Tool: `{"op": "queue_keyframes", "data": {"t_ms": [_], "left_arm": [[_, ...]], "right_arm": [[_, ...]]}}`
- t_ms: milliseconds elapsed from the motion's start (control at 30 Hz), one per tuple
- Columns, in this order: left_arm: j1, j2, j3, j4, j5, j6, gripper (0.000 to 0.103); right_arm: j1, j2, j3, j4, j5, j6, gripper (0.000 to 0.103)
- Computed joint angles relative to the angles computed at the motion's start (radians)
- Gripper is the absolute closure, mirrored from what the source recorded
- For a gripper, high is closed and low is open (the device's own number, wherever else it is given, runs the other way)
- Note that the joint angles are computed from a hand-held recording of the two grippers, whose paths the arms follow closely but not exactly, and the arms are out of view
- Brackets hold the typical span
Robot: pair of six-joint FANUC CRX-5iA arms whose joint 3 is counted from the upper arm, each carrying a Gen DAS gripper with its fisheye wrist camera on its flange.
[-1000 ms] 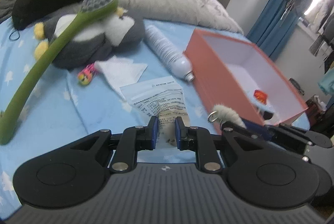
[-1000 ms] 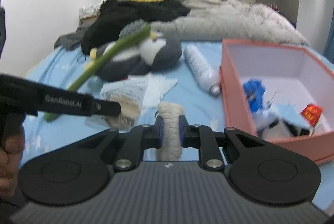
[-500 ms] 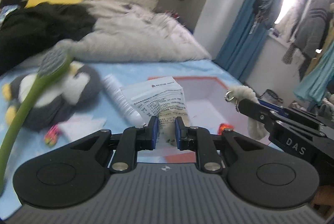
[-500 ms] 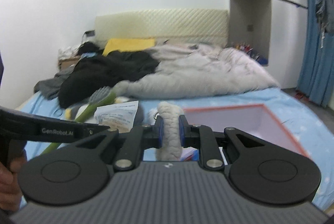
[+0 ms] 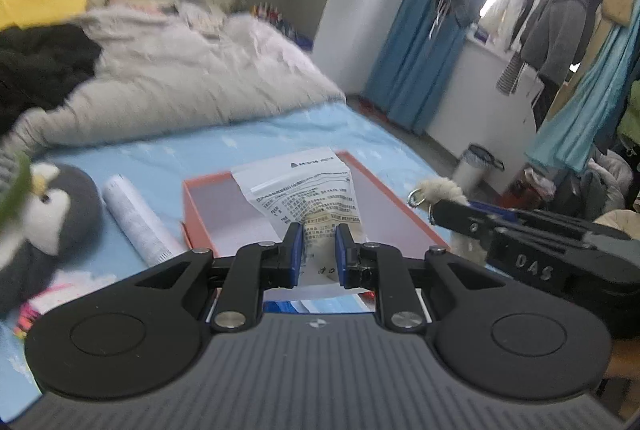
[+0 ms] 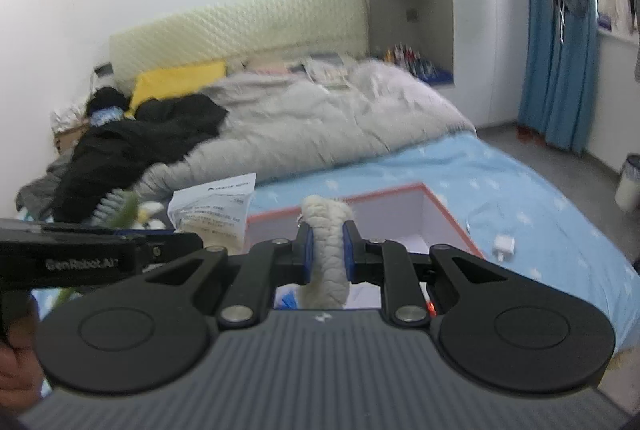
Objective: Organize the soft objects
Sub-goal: 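Carry the sachet and hair tie toward the pink box, then open both grippers over the pink box, dropping sachet and hair tie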
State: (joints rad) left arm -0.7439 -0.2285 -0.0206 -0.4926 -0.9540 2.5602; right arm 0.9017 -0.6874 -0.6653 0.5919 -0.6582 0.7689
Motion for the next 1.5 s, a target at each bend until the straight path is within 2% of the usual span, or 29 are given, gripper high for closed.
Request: {"op": "queue_keyframes", "data": {"t_ms": [100, 333, 433, 533, 633, 733, 767, 833, 867, 1000, 1067, 1133, 1233, 1500], "left_arm": [[0.058, 0.061, 0.016, 0.100, 0.021, -0.078, 0.082], [0.179, 0.203, 0.017, 0.362, 0.079, -0.274, 0.082], [0.194, 0.253, 0.033, 0.382, 0.061, -0.307, 0.082], [0.209, 0.274, 0.011, 0.432, 0.078, -0.345, 0.082], [0.210, 0.292, 0.018, 0.425, 0.059, -0.343, 0.082], [0.225, 0.305, 0.015, 0.458, 0.049, -0.353, 0.081], [0.228, 0.308, 0.015, 0.462, 0.047, -0.353, 0.076], [0.229, 0.312, 0.022, 0.464, 0.037, -0.362, 0.059], [0.230, 0.309, 0.021, 0.462, 0.042, -0.363, 0.053], [0.216, 0.247, -0.001, 0.418, 0.057, -0.342, 0.052], [0.211, 0.207, -0.021, 0.399, 0.075, -0.327, 0.052], [0.189, 0.170, -0.021, 0.339, 0.069, -0.294, 0.052], [0.131, 0.126, 0.007, 0.203, 0.020, -0.217, 0.052], [-0.030, 0.012, 0.014, -0.051, -0.095, -0.059, 0.052]], "right_arm": [[-0.068, 0.069, 0.057, -0.159, -0.019, 0.126, 0.084], [-0.184, 0.187, 0.119, -0.328, -0.078, 0.260, 0.084], [-0.220, 0.221, 0.120, -0.358, -0.089, 0.268, 0.084], [-0.245, 0.239, 0.115, -0.390, -0.096, 0.278, 0.084], [-0.257, 0.245, 0.111, -0.414, -0.106, 0.294, 0.082], [-0.263, 0.249, 0.116, -0.433, -0.116, 0.308, 0.074], [-0.262, 0.250, 0.118, -0.430, -0.118, 0.304, 0.065], [-0.261, 0.252, 0.114, -0.413, -0.110, 0.291, 0.054], [-0.261, 0.251, 0.112, -0.408, -0.107, 0.291, 0.053], [-0.257, 0.221, 0.095, -0.378, -0.086, 0.252, 0.053], [-0.234, 0.183, 0.066, -0.317, -0.066, 0.192, 0.053], [-0.216, 0.152, 0.056, -0.294, -0.061, 0.181, 0.053], [-0.181, 0.106, 0.041, -0.256, -0.056, 0.153, 0.053], [-0.036, -0.019, -0.023, -0.097, -0.052, 0.012, 0.053]]}}
